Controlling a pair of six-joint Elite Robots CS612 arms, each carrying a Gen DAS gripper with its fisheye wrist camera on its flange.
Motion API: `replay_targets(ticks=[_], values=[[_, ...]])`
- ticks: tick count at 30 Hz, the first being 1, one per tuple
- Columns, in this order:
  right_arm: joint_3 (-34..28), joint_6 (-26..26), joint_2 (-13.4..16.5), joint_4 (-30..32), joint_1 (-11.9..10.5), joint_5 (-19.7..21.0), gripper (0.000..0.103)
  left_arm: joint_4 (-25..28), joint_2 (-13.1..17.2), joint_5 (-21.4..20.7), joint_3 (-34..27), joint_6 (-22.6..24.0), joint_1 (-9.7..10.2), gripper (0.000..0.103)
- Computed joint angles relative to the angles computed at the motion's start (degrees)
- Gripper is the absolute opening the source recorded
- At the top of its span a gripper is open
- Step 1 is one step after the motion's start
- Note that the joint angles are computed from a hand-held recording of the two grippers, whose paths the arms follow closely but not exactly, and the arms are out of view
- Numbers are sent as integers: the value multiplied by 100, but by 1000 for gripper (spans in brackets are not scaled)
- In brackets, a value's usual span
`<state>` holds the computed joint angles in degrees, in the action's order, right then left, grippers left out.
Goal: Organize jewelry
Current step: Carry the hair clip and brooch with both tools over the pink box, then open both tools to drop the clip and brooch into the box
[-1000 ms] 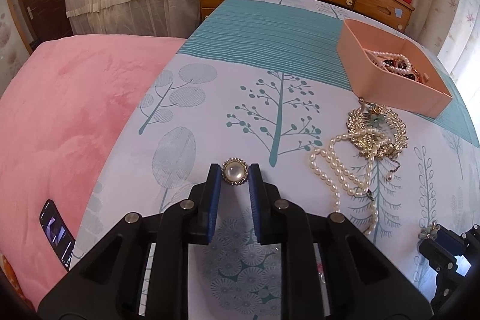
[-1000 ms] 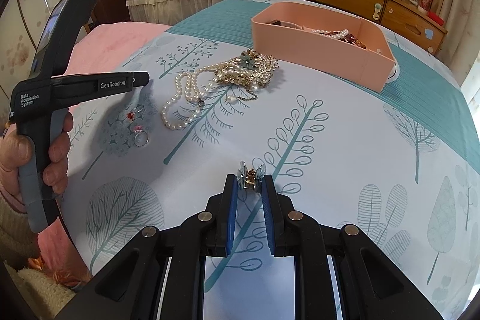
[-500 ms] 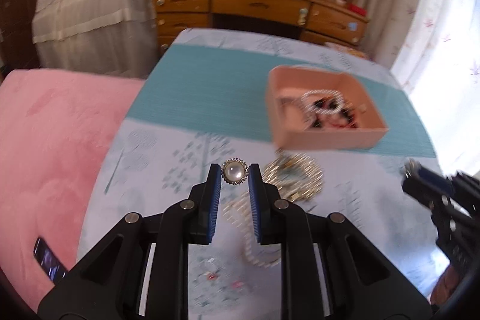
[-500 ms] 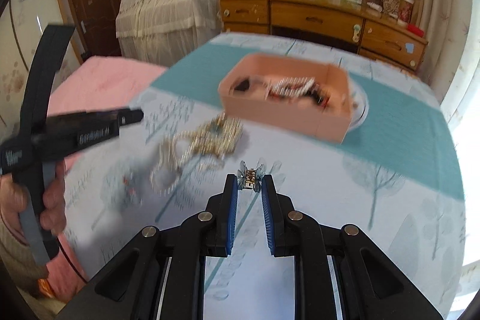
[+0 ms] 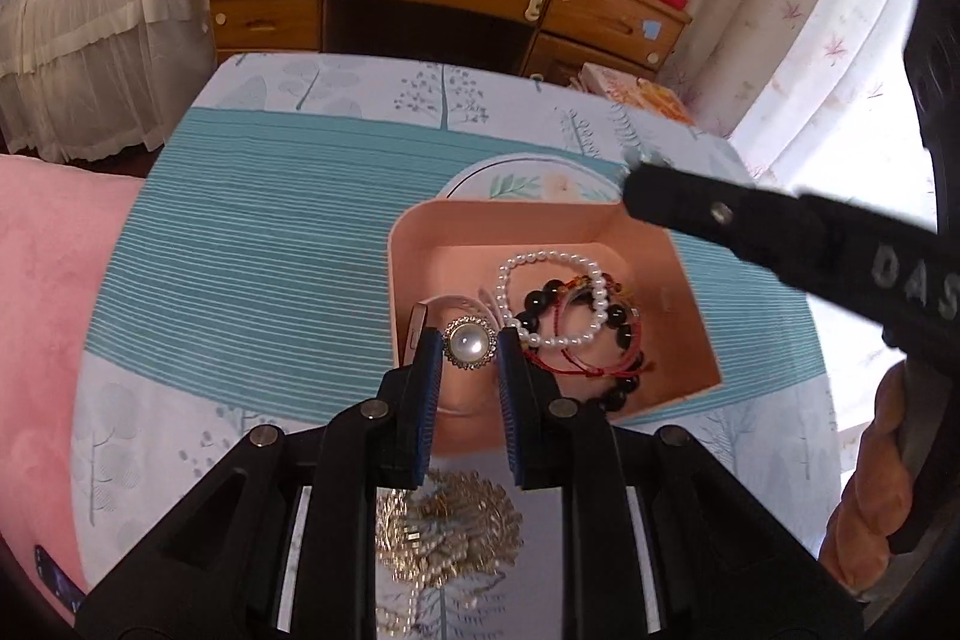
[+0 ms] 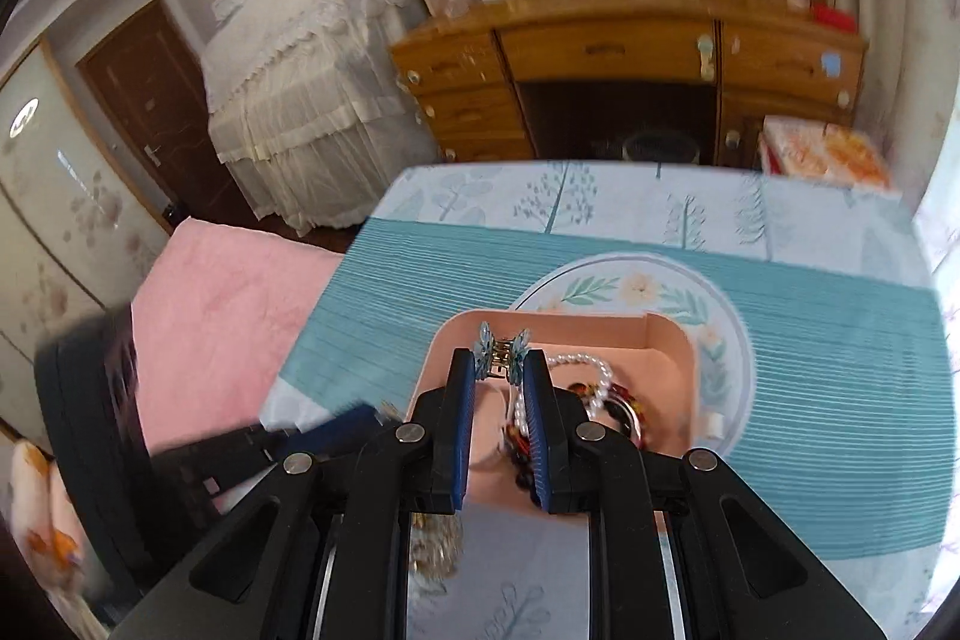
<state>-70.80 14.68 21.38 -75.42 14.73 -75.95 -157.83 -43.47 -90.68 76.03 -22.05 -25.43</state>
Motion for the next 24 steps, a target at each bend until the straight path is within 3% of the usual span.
replay_targets(ticks=[3, 5, 11, 15, 17, 19, 24], values=[[624, 77, -186, -105, 17, -29, 16, 103, 145, 31, -115, -17, -17, 16], [938, 217, -243, -231, 4, 159, 16, 121, 205, 35, -153, -53, -24, 16], [1366, 482, -285, -347, -12, 558, 18, 68, 212, 23, -103, -56, -12, 17], [1095, 451, -130, -318, -10, 533, 18, -113, 79, 177, 98, -93, -19, 24], [851, 440, -25, -274, -4, 466, 18, -243, -41, 317, 294, -168, -41, 42], [522, 401, 95, -170, 4, 415, 19, -419, -156, 479, 497, -288, -64, 48], [-289, 394, 370, 17, 38, 201, 24, -901, -475, 515, 1057, -641, -63, 48]])
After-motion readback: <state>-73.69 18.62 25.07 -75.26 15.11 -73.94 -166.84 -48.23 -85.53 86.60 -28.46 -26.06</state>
